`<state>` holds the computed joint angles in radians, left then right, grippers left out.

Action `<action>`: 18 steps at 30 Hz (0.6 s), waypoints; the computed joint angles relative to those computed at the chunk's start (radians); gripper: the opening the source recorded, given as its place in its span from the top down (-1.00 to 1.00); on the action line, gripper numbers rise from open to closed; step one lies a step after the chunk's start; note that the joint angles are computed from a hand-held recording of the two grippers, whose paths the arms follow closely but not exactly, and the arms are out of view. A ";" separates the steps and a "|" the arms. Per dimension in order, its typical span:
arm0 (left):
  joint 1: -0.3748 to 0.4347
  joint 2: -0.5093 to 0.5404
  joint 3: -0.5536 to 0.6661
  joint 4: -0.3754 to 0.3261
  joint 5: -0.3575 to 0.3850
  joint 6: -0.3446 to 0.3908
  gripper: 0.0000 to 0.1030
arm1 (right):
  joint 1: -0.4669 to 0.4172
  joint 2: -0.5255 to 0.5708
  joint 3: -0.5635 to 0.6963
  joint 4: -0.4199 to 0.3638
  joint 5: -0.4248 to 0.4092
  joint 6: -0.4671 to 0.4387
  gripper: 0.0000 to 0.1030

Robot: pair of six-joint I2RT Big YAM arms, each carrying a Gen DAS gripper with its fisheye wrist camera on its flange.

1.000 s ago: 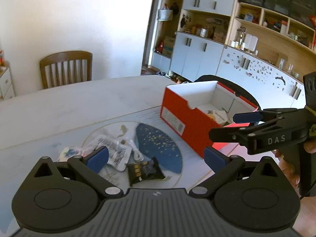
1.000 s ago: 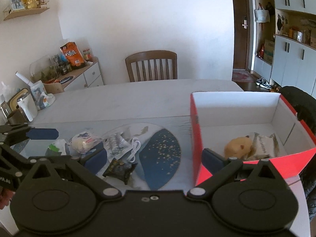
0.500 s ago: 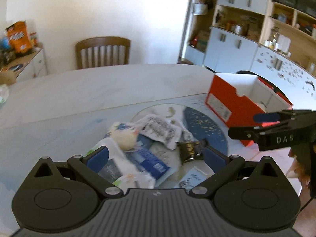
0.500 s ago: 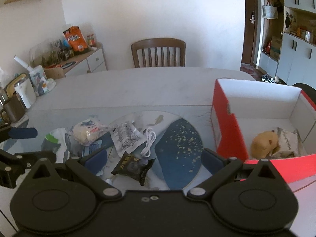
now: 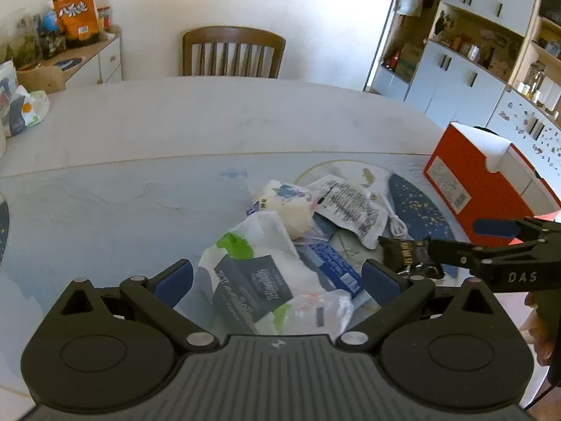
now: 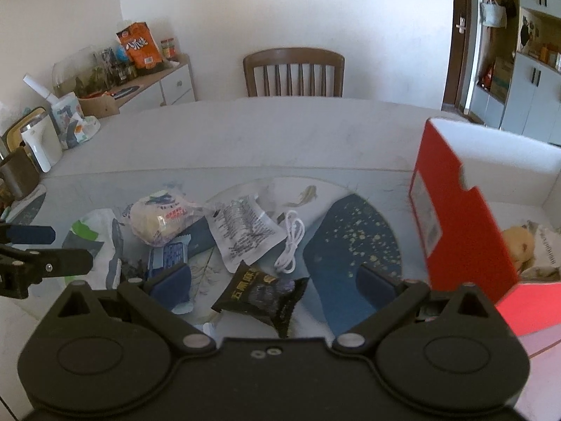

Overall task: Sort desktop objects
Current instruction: 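Withdraw both tools from the box back toward the table pile, then grasp the white-green bag with the left gripper while the right gripper grasps the black snack packet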

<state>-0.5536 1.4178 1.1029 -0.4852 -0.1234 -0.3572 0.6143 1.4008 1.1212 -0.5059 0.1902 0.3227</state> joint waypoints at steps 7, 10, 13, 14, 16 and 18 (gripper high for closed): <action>0.018 0.025 0.006 -0.026 0.007 -0.028 -0.99 | -0.005 0.071 0.042 -0.038 -0.028 0.026 -0.92; 0.025 0.030 0.004 -0.021 0.012 -0.028 -0.98 | -0.009 0.088 0.051 -0.052 -0.035 0.038 -0.89; 0.028 0.036 0.005 -0.022 0.019 -0.042 -0.97 | -0.017 0.106 0.063 -0.075 -0.047 0.059 -0.74; 0.030 0.037 0.003 -0.021 0.024 -0.045 -0.94 | -0.020 0.110 0.064 -0.079 -0.055 0.069 -0.71; 0.029 0.040 0.004 -0.023 0.029 -0.044 -0.88 | -0.023 0.112 0.062 -0.080 -0.061 0.081 -0.67; 0.031 0.040 0.003 -0.025 0.038 -0.047 -0.76 | -0.026 0.113 0.061 -0.078 -0.069 0.086 -0.60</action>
